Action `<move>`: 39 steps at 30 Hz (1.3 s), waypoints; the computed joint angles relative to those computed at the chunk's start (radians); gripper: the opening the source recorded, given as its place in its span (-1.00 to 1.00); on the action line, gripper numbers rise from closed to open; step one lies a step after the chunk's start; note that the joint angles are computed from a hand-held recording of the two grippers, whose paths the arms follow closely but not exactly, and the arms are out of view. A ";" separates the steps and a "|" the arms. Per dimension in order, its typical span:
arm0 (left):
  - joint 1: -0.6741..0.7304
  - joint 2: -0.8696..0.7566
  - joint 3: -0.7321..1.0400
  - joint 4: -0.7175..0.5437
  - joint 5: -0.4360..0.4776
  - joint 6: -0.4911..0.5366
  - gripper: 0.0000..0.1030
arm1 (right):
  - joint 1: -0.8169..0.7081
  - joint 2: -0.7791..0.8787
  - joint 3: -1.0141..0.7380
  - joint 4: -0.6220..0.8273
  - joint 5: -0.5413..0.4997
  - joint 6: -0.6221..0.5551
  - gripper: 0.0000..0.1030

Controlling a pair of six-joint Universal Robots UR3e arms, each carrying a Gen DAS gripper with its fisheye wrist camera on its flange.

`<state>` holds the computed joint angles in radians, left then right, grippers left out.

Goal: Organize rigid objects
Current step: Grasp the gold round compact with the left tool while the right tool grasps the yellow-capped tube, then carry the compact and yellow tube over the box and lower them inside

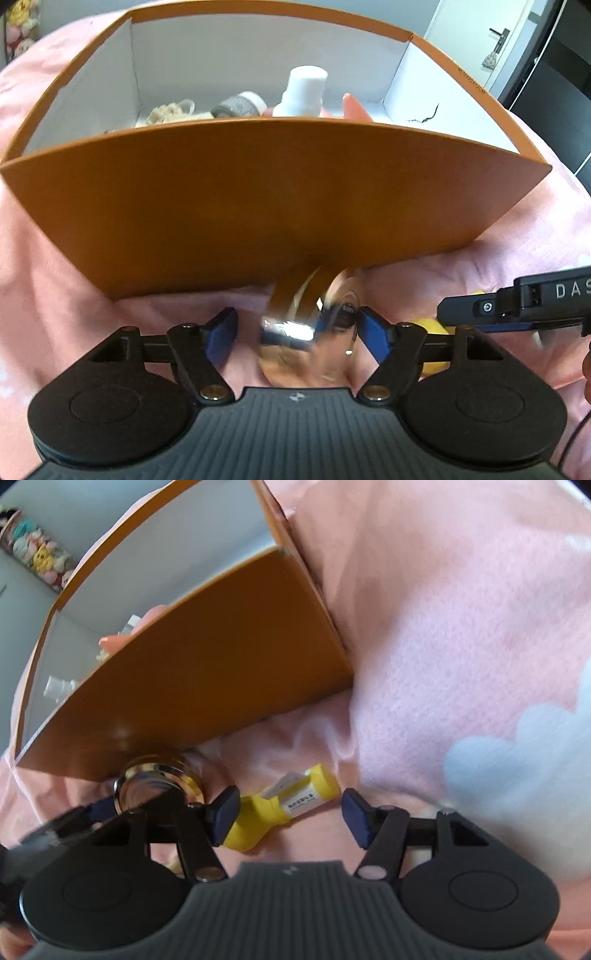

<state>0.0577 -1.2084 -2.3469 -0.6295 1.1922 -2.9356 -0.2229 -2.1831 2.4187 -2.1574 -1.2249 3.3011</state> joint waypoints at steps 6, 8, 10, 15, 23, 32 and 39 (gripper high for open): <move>-0.028 0.006 0.017 -0.001 0.008 -0.036 0.09 | 0.025 0.126 0.048 -0.189 0.023 0.068 0.13; -0.043 0.029 0.039 -0.055 0.028 -0.053 0.06 | 0.058 0.165 0.044 -0.241 0.000 0.089 0.12; -0.037 0.071 0.054 -0.134 0.028 -0.074 -0.02 | 0.088 0.205 0.035 -0.286 -0.015 0.102 0.03; 0.008 0.164 0.069 -0.278 -0.023 -0.091 -0.37 | 0.125 0.209 0.020 -0.303 -0.043 0.096 -0.36; 0.138 0.348 0.083 -0.499 -0.115 -0.053 -0.39 | 0.140 0.104 -0.021 -0.231 -0.027 0.059 -0.53; 0.369 0.557 0.253 -0.926 -0.271 0.118 -0.39 | 0.127 -0.049 -0.091 -0.096 -0.021 -0.010 -0.54; 0.495 0.573 0.433 -1.177 -0.370 0.262 -0.39 | 0.030 -0.218 -0.190 0.134 0.078 -0.135 -0.54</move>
<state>0.5523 -0.6357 -1.9139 -1.8060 0.8226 -2.6734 -0.1933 -2.4007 2.2289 -2.0232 -1.1468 3.1664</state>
